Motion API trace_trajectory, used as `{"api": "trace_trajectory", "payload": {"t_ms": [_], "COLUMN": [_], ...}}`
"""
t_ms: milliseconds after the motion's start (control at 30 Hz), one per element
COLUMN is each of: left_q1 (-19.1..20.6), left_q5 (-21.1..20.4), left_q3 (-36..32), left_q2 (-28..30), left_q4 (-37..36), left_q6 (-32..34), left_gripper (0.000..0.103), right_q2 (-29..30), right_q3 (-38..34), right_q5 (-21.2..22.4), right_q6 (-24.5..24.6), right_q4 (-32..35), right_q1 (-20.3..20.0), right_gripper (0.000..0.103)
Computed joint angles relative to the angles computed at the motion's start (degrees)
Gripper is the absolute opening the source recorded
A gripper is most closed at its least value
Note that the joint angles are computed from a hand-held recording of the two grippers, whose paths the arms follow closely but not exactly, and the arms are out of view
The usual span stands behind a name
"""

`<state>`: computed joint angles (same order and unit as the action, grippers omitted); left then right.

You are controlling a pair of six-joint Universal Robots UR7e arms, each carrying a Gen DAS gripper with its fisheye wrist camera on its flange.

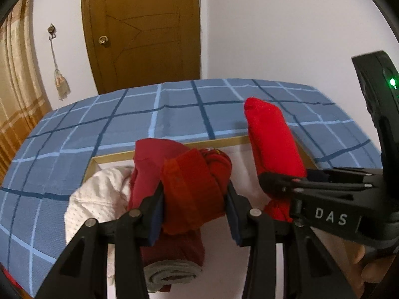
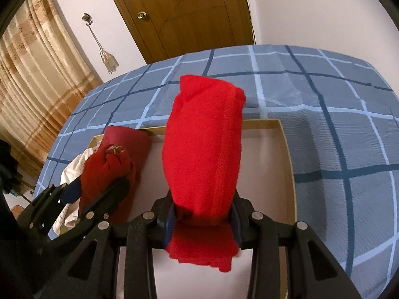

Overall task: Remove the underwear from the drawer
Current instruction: 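Lift both red cloths out of the drawer and carry them over the tray, then lower both red cloths into the tray and open both tools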

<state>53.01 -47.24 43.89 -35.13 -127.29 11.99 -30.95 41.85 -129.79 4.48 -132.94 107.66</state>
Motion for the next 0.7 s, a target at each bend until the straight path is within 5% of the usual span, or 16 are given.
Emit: {"api": "trace_trajectory", "payload": {"t_ms": [167, 367, 467, 533, 700], "left_q1": [0.0, -0.4, -0.7, -0.8, -1.4], "left_q5": [3.0, 7.2, 9.5, 11.4, 9.6], "left_q3": [-2.5, -4.6, -4.9, -4.4, 1.7], "left_q2": [1.7, 3.3, 3.9, 3.9, 0.4], "left_q4": [2.5, 6.6, 7.2, 5.8, -3.3], "left_q6": [-1.0, -1.7, -1.8, -2.0, 2.6], "left_gripper": [0.045, 0.076, 0.103, 0.102, 0.102], "right_q2": [2.0, 3.5, 4.0, 3.5, -1.1], "right_q3": [-4.0, -6.3, -6.8, -6.0, 1.1], "right_q5": [1.1, 2.5, 2.6, 5.1, 12.9], "right_q6": [1.0, 0.8, 0.1, 0.9, 6.4], "right_q4": [3.7, 4.3, 3.8, 2.9, -3.1], "right_q1": [-0.7, -1.1, -0.9, -1.3, -2.5], "right_gripper": [0.040, 0.042, 0.044, 0.061, 0.063]}}
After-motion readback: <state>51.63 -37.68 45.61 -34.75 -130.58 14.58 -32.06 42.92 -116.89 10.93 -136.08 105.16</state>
